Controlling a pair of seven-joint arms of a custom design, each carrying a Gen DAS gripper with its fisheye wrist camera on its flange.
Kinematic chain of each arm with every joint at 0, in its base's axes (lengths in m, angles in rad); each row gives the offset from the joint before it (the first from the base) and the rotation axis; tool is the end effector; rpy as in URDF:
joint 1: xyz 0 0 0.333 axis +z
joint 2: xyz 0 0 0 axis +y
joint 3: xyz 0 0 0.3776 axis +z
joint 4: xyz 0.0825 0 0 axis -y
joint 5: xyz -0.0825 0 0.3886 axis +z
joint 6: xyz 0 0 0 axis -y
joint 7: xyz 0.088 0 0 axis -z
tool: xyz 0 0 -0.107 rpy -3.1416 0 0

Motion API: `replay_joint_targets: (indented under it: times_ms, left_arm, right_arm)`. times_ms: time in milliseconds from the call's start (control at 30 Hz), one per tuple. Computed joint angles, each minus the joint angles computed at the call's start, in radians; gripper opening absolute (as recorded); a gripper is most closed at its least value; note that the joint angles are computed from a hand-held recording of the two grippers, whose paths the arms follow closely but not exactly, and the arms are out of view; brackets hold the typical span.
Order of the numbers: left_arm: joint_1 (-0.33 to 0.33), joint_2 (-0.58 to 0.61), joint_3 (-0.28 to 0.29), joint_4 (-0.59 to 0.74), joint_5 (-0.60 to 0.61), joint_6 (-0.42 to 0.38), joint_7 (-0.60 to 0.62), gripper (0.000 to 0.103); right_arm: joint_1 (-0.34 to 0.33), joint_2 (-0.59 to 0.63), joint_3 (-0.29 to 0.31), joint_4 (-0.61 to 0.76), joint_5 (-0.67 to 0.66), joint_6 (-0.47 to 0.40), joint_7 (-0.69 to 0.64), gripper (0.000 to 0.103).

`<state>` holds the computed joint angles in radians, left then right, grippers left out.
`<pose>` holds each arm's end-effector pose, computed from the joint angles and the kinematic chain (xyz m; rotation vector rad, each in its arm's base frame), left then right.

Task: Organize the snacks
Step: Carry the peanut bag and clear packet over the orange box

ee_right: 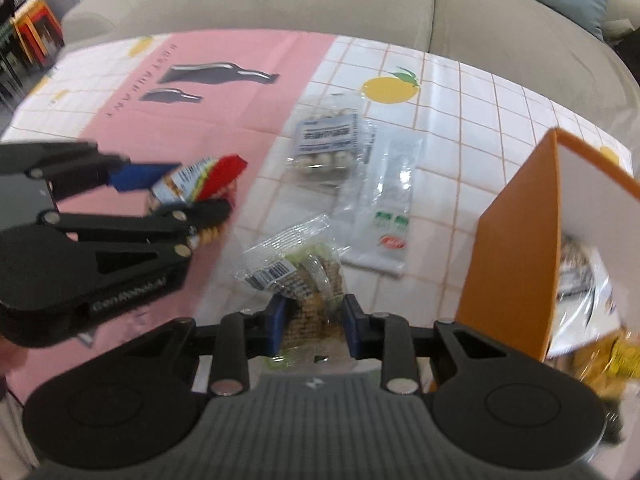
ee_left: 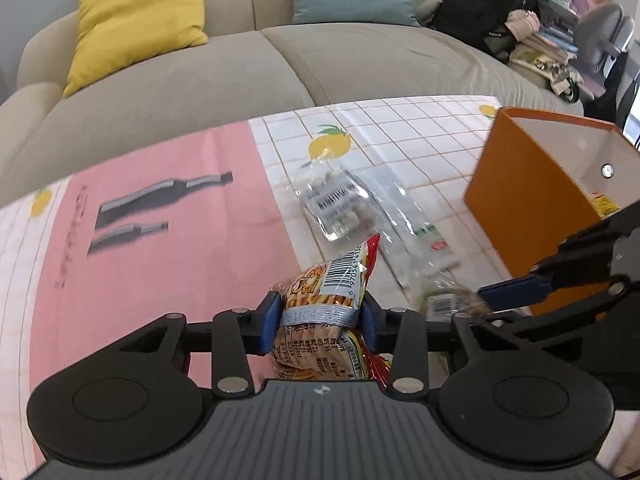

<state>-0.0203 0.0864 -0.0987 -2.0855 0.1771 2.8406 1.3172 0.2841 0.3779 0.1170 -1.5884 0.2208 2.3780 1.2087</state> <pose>0.6115 -0.0806 0.5206 -1.8288 1.8529 -0.6703 0.6761 0.2740 0.5190 -2.3864 1.2316 -0.1683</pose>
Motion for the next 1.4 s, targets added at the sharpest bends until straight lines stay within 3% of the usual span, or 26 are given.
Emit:
replay_joint_targets:
  times_ms: [300, 533, 733, 1033, 1400]
  left_arm:
    - [-0.008, -0.152, -0.026, -0.121, -0.089, -0.021, -0.061, 0.046]
    - [-0.035, -0.242, -0.038, -0.17, -0.159, -0.011, -0.064, 0.046]
    - [-0.07, -0.289, -0.043, -0.177, -0.219, -0.007, -0.051, 0.046]
    - [-0.103, -0.275, -0.067, -0.111, -0.209, 0.018, -0.032, 0.046]
    - [-0.192, -0.117, -0.086, 0.103, -0.349, 0.024, 0.205, 0.046]
  right_arm:
    - [-0.037, -0.225, 0.031, -0.306, 0.226, 0.194, -0.11, 0.026]
    - [-0.008, -0.376, -0.005, -0.457, 0.372, 0.311, -0.214, 0.026]
    - [0.015, -0.459, -0.053, -0.511, 0.455, 0.344, -0.252, 0.025]
    - [0.016, -0.545, -0.124, -0.549, 0.45, 0.384, -0.282, 0.025]
    - [-0.087, -0.503, -0.157, -0.474, 0.247, 0.37, -0.17, 0.025]
